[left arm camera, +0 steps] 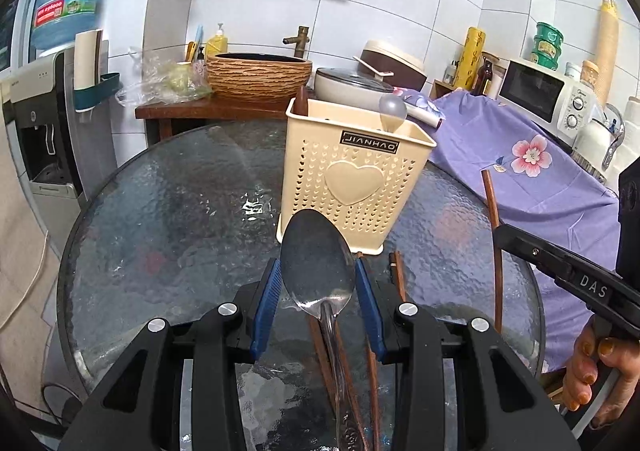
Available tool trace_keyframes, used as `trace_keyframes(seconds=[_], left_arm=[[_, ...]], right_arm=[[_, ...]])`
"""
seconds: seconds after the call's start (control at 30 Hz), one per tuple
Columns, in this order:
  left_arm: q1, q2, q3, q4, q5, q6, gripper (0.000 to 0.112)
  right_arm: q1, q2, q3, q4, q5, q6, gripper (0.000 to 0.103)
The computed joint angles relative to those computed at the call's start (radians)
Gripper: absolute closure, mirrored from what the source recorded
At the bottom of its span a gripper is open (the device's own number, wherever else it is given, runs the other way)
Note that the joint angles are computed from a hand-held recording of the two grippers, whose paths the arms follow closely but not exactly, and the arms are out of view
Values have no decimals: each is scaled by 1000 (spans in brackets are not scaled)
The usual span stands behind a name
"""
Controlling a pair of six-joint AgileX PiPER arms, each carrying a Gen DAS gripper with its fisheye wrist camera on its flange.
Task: Organize utensils
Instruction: 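Lift the chopstick and silver spoon and carry them over the holder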
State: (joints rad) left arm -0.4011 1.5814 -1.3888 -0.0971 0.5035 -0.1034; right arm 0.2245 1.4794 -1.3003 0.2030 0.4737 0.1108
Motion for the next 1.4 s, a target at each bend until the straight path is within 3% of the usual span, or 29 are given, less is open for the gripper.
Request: trace_keyframes(seconds=[0.53, 0.97, 1.2, 1.4], left_arm=[[15, -9, -47, -57, 14, 49, 75], [23, 35, -173, -79, 49, 67, 75], [35, 125, -379, -53, 119, 20, 75], [37, 303, -763, 25, 254, -71, 75]], right_arm=[[0, -45, -35, 2, 41, -20, 96], [13, -22, -198, -35, 132, 2, 96], [11, 71, -434, -41, 246, 5, 96], [-5, 210, -754, -45, 391, 30, 96]])
